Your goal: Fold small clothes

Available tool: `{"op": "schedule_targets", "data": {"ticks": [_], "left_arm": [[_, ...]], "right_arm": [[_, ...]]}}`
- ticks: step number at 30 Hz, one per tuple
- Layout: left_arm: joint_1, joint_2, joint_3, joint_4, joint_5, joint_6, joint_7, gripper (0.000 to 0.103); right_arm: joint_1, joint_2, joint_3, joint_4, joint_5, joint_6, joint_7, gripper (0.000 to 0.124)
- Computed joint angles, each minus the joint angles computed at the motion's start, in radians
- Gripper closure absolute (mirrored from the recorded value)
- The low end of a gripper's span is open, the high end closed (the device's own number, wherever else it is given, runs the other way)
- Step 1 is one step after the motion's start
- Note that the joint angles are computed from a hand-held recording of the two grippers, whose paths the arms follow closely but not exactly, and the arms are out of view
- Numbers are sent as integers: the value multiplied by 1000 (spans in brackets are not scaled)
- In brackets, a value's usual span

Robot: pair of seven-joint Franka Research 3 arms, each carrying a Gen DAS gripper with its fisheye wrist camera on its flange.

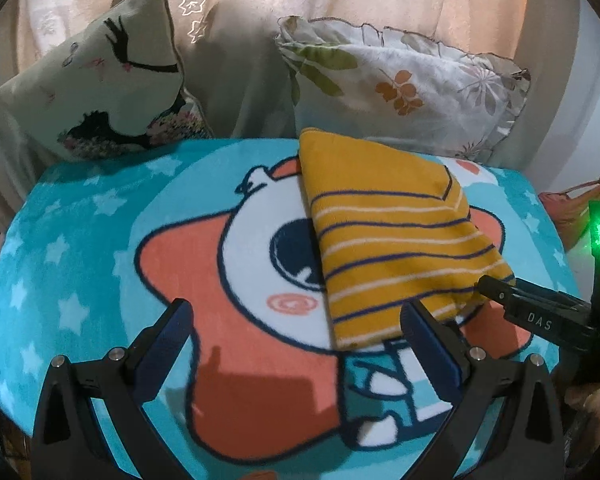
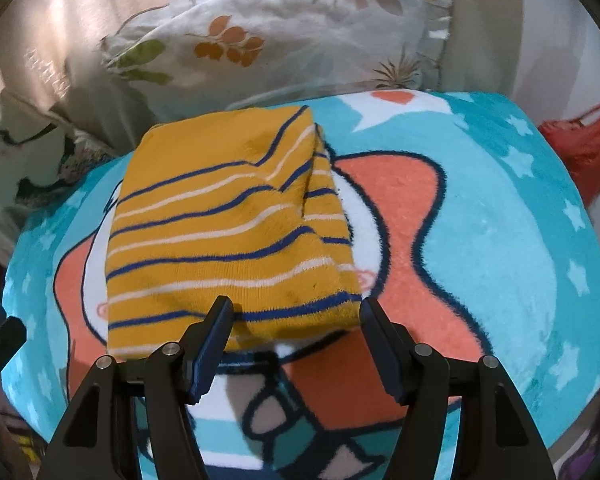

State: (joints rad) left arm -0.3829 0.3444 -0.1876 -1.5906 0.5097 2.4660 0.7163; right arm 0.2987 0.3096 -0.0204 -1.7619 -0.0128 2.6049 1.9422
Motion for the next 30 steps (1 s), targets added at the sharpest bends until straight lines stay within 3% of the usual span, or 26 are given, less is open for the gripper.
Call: {"op": "schedule_targets", "data": {"ticks": [4,14,30], "left_arm": [[-46,-3,3,9,44,-48,-84,0],[-133,21,-9,68,133,-118,-226,0],[-209,28,-10,113,238,-183,-331,0]], "right_arm": [[-17,-22,-2,-33,-10,-1,-67,54],[-90,-124,21,-159,116,42,-249,54],[-116,-239,38,-323,229,81,-404,53]]}}
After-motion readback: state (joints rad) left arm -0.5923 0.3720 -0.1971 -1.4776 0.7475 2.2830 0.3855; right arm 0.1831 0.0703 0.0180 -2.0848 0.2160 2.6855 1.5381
